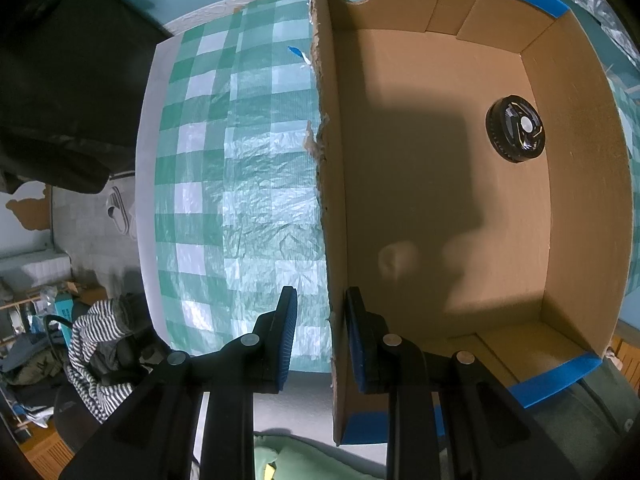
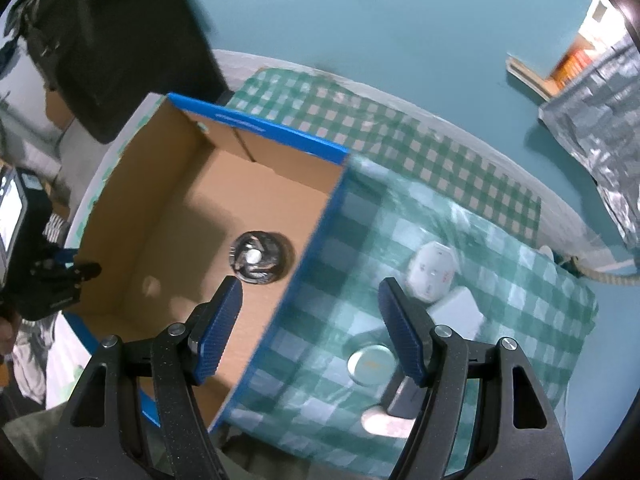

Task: Organize rigid objects
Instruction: 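Lower the right gripper onto the pale green can and grasp it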

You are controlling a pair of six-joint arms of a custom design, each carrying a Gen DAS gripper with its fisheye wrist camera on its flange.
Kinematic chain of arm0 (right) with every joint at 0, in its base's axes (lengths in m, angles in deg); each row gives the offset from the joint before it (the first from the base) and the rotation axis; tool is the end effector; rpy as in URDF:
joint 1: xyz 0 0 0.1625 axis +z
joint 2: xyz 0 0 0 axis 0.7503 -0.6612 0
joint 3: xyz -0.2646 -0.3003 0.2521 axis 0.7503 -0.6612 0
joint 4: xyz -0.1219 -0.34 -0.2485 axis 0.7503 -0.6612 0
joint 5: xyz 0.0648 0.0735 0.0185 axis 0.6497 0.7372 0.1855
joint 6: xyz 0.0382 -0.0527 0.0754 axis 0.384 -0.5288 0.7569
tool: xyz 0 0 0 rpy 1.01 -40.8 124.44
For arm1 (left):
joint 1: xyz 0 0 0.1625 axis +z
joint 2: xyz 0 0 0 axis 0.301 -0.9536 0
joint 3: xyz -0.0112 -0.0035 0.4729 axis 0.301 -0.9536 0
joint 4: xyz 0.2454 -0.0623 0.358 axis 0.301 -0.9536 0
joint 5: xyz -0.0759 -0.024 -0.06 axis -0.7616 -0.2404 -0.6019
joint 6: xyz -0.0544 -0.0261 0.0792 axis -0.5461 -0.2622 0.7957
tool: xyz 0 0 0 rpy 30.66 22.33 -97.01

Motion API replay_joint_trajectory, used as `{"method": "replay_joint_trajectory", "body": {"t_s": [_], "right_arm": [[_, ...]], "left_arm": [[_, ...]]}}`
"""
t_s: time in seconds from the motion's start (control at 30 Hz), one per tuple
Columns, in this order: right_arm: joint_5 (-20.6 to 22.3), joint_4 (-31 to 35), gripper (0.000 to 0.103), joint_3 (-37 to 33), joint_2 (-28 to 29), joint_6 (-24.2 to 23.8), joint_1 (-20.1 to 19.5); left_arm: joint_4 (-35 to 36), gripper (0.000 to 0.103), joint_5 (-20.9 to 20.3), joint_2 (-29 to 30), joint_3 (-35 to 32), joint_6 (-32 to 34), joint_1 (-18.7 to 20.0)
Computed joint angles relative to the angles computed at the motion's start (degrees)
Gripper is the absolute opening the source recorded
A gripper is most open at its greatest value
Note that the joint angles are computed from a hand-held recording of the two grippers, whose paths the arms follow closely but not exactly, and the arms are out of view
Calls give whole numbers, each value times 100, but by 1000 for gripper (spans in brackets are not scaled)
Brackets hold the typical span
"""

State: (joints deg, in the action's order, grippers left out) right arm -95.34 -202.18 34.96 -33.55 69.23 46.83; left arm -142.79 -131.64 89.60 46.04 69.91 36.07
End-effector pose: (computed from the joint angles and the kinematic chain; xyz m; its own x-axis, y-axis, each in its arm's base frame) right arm 0.1107 -0.6240 0.2993 -0.4303 0.8241 0.3685 0.3919 0.5382 -0.7461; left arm -0.3883 -0.8663 -0.0637 0.0116 0.9854 -0.1696 0.6404 0.1230 0.7582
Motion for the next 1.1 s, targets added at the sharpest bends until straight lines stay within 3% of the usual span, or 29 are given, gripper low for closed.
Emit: {"method": "replay_joint_trajectory", "body": {"t_s": [0.47, 1.1], "right_arm": [[157, 557, 71, 843, -662, 1207, -162], [969, -183, 71, 1236, -259, 727, -726]], "left_arm": [[-53, 25, 9, -61, 116, 26, 6], [-146, 25, 25, -170, 326, 41, 1]]}}
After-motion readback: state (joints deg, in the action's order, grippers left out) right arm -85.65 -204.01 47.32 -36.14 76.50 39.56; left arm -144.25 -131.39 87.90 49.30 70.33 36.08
